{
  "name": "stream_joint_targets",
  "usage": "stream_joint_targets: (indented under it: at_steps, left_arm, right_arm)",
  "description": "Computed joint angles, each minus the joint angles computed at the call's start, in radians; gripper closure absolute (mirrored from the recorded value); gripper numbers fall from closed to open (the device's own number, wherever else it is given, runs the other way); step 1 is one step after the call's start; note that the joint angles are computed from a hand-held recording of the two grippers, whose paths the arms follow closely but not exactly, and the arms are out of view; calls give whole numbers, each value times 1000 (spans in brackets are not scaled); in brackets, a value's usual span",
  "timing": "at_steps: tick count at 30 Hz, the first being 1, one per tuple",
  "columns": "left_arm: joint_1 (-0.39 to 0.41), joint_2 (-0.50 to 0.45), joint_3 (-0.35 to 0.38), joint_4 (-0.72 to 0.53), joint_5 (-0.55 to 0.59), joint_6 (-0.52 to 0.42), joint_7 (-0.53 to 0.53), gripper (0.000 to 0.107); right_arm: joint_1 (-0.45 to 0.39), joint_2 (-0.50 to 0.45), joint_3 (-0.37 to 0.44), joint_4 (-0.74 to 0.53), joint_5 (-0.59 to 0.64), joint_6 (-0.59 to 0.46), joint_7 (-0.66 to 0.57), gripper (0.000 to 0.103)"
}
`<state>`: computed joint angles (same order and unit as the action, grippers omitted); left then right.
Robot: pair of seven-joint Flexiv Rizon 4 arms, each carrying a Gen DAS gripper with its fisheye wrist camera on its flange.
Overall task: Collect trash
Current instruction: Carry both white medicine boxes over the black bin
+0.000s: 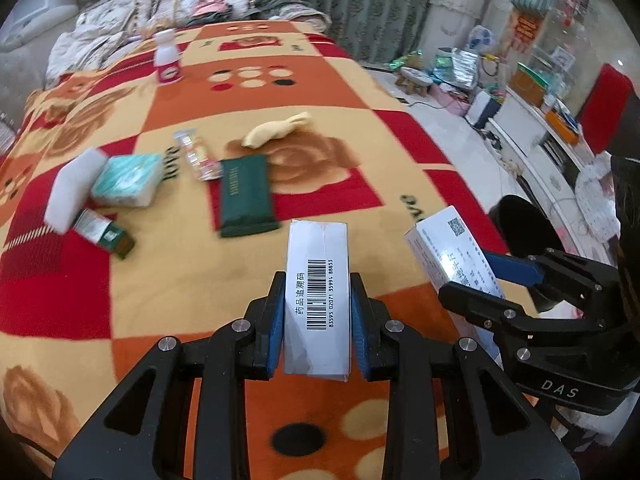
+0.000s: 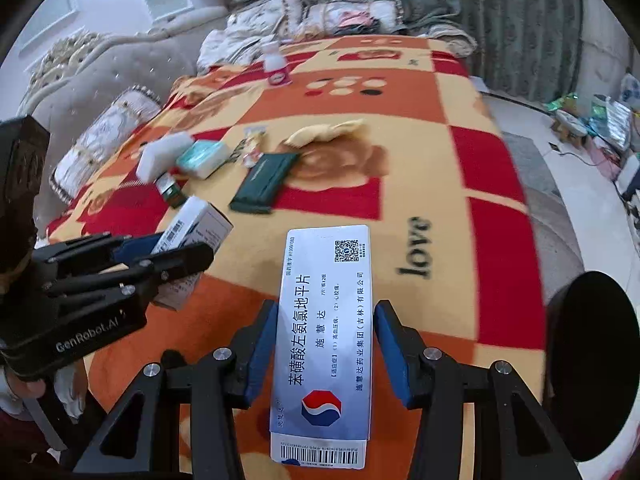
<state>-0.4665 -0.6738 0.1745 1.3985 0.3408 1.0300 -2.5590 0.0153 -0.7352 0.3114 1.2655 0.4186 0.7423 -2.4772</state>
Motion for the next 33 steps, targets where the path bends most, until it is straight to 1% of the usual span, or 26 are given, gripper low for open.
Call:
stream_joint_targets:
  at_steps: [6, 17, 28, 33]
  left_arm:
    - [5, -66, -30, -117, -26, -34, 71, 80]
    - [-3, -200, -57, -346, -93, -108, 208, 80]
    - [-11, -361, -83, -628, -166, -201, 338, 80]
    - [-10, -452, -91, -792, -198, -266, 385, 80]
  right_arm:
    - [-25, -13, -12, -40, 10, 3, 21, 55]
    - [-73, -59, -31, -126, 13, 2, 72, 55]
    - [-113, -123, -54, -216, -14, -1, 147, 55]
    - [-128, -153, -63, -261, -30, -11, 182, 55]
